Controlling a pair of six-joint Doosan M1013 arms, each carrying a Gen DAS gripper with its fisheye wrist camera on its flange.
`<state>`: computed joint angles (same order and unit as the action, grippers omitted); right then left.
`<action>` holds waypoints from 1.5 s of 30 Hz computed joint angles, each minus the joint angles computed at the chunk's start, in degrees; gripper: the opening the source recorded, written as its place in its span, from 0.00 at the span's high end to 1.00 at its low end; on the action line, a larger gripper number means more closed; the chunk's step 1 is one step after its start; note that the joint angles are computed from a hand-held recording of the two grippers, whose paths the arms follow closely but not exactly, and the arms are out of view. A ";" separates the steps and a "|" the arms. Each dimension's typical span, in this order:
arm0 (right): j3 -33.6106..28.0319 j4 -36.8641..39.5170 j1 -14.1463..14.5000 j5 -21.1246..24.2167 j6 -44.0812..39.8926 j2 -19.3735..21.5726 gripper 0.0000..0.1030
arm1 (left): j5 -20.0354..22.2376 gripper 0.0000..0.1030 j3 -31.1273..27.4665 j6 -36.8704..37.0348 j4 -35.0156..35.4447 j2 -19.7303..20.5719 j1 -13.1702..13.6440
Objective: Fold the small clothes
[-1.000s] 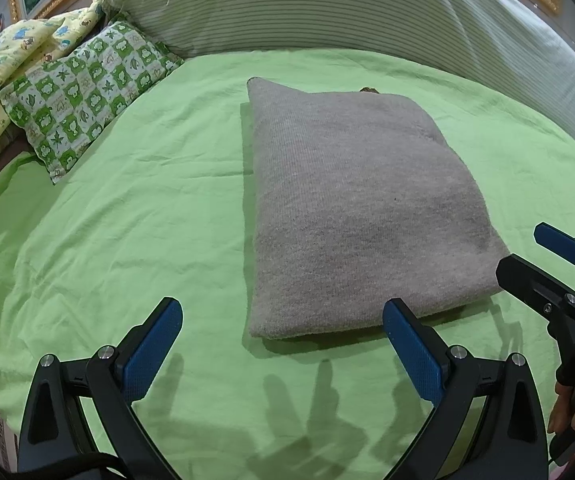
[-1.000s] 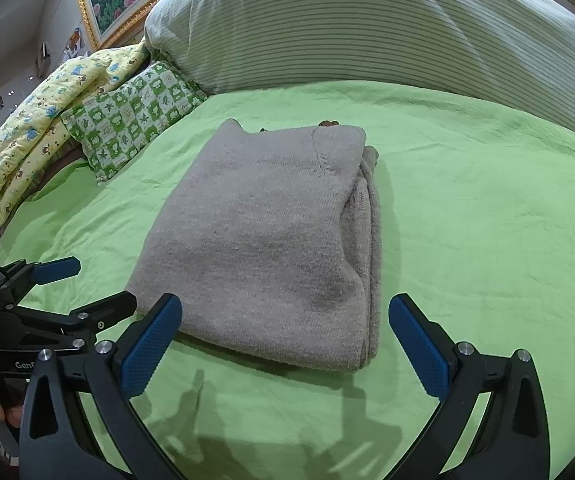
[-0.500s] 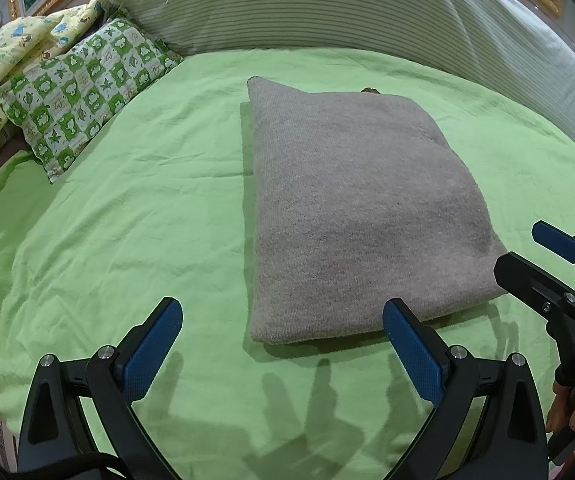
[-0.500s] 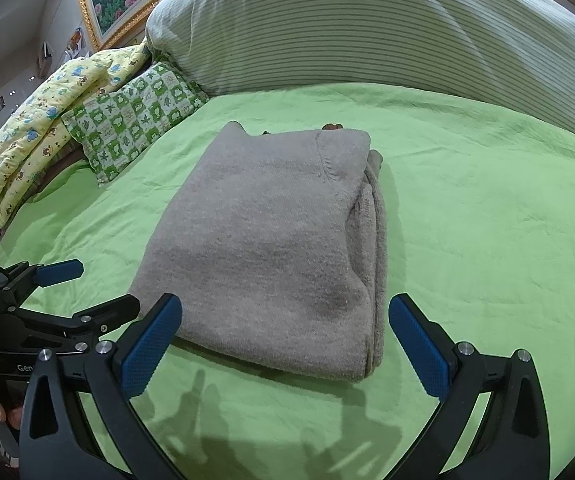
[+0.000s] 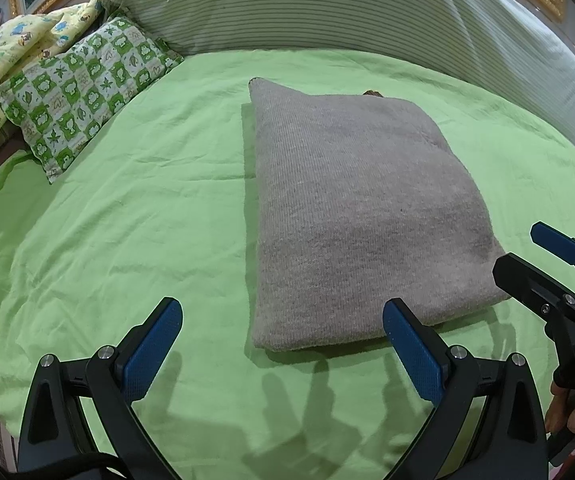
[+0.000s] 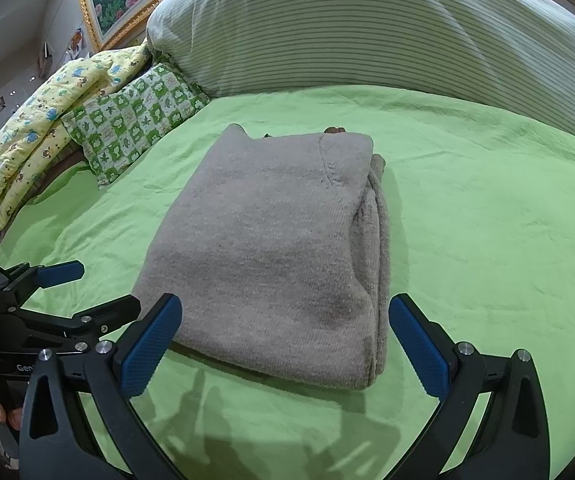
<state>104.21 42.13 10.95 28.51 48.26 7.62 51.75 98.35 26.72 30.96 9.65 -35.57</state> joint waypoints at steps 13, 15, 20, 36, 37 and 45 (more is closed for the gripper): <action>-0.24 0.25 -0.05 -0.06 0.21 0.09 0.00 | -0.24 0.02 -0.46 0.16 0.28 0.28 0.21; -0.52 0.23 -0.18 0.07 0.20 0.29 0.00 | -0.35 0.02 -0.44 0.34 0.24 0.26 0.27; -1.03 0.68 -0.39 0.47 -0.20 0.67 0.00 | -0.30 0.02 -0.52 0.39 0.17 0.28 0.29; -1.34 -0.51 -0.33 0.44 1.41 1.03 0.00 | -0.74 0.02 -1.31 3.26 -1.61 0.70 1.14; -1.31 -0.69 -0.29 0.34 1.57 1.01 0.00 | -0.78 0.02 -1.30 3.35 -1.80 0.71 1.24; -1.55 -1.19 -0.26 0.66 2.41 1.17 0.00 | -1.31 0.02 -1.20 3.92 -2.32 0.83 1.92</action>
<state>102.66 40.94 10.69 29.18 50.67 8.80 50.44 97.16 30.64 28.63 10.48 -33.66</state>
